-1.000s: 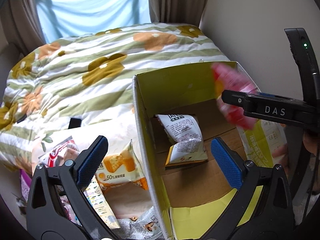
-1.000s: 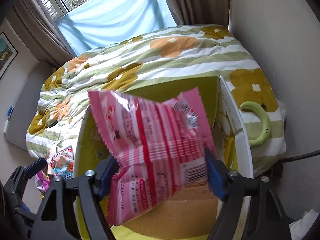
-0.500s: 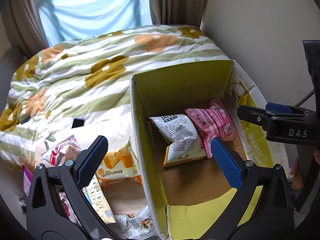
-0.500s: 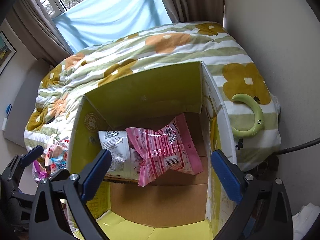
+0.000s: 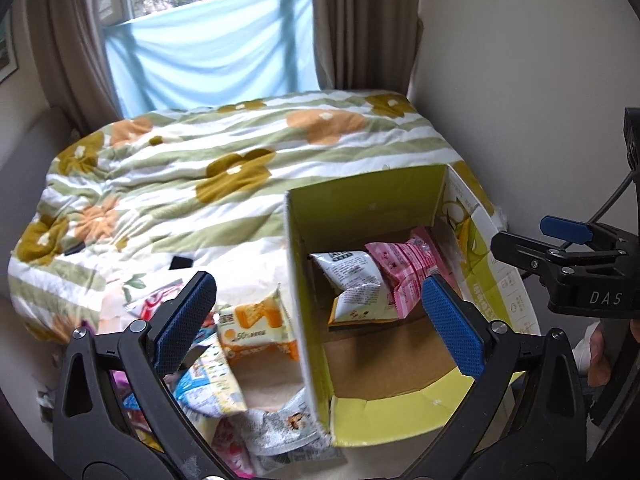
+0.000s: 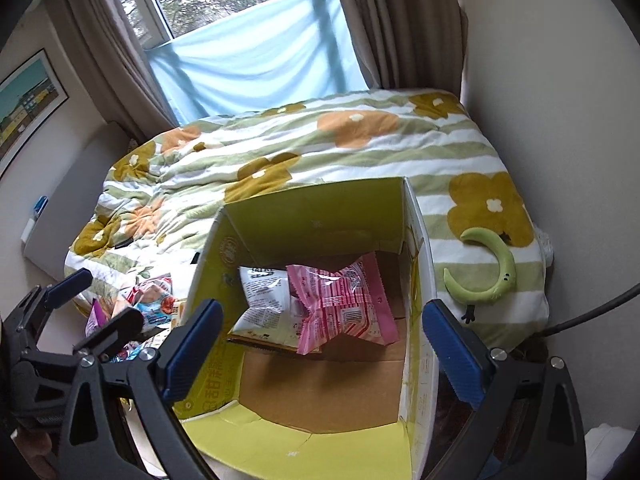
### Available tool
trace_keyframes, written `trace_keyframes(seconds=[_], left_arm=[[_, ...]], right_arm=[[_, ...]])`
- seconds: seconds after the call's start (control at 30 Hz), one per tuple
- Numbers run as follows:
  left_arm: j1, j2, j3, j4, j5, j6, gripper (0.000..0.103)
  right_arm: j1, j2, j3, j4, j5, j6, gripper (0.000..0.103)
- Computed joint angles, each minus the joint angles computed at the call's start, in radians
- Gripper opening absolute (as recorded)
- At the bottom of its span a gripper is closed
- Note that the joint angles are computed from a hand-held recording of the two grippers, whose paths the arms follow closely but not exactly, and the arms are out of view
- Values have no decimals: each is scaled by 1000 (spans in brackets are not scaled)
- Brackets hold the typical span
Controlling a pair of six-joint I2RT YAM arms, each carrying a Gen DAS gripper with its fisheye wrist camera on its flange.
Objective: Organize snacks
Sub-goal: 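Withdraw both tools from the box back toward the snack pile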
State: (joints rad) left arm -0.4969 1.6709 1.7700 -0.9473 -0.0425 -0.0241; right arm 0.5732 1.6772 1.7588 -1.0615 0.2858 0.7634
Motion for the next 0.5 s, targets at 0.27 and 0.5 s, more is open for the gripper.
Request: trace_keyframes(seconds=[0.27, 0.5], left_arm=[[133, -222, -149, -40, -9, 15, 102], [353, -389, -314, -40, 122, 127, 102]], right_arm=[[89, -46, -30, 69, 4, -30, 99], [227, -23, -11, 91, 57, 18, 99]])
